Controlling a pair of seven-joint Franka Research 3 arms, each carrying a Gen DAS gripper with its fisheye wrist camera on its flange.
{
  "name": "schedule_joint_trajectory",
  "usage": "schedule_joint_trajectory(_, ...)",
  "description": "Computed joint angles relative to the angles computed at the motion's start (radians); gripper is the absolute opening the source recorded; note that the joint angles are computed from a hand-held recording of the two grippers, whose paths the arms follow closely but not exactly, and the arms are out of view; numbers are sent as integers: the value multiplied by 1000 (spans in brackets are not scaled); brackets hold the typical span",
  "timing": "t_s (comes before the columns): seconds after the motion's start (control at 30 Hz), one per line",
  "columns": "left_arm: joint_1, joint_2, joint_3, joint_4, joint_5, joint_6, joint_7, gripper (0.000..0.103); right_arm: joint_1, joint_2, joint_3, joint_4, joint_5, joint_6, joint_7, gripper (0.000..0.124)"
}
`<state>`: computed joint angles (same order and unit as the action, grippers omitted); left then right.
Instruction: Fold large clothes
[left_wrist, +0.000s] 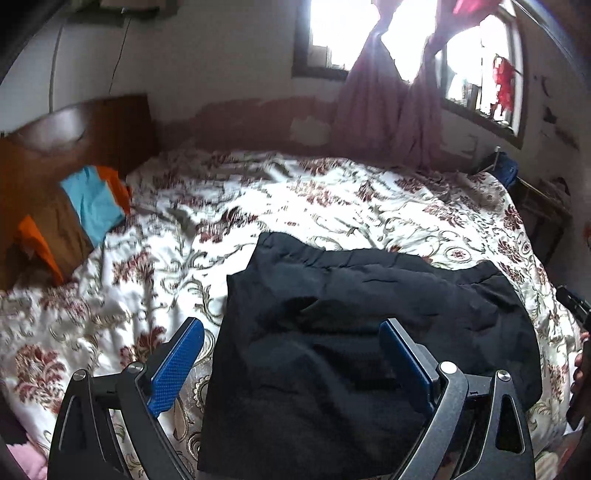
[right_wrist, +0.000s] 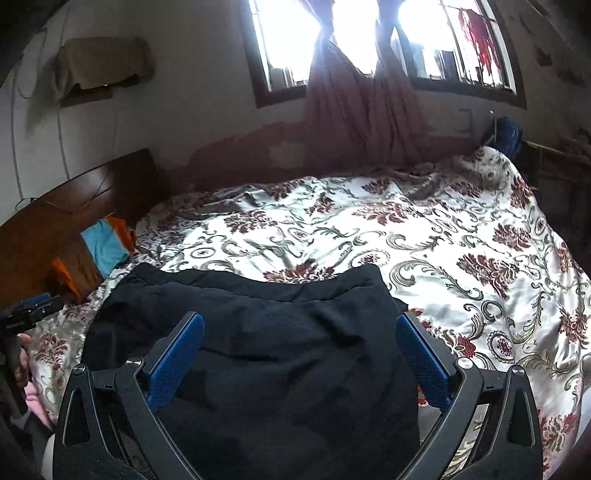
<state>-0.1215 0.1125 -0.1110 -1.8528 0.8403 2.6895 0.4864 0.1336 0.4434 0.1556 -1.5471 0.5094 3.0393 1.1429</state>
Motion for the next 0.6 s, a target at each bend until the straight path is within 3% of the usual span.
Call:
schedule_joint_trajectory(0.13,-23,-39,-8,-22,127,0,-93,96,-37,-54,60,-79,43,51,-72,101)
schedule_joint_trajectory(0.4,-29,-94,-44,-62,228,28,-212,96,-106,-148,173,-194,195,131,-215,101)
schedule_joint_trajectory(0.53,-29,-129,-64,-98,310,36,-313,96,-221,-185,334,-240,381,180,-398,101)
schedule_joint_trajectory(0.6,-29,-150,-76,-119,351,33,-365,96,-308,-198,455,-254,510,212,-538,101)
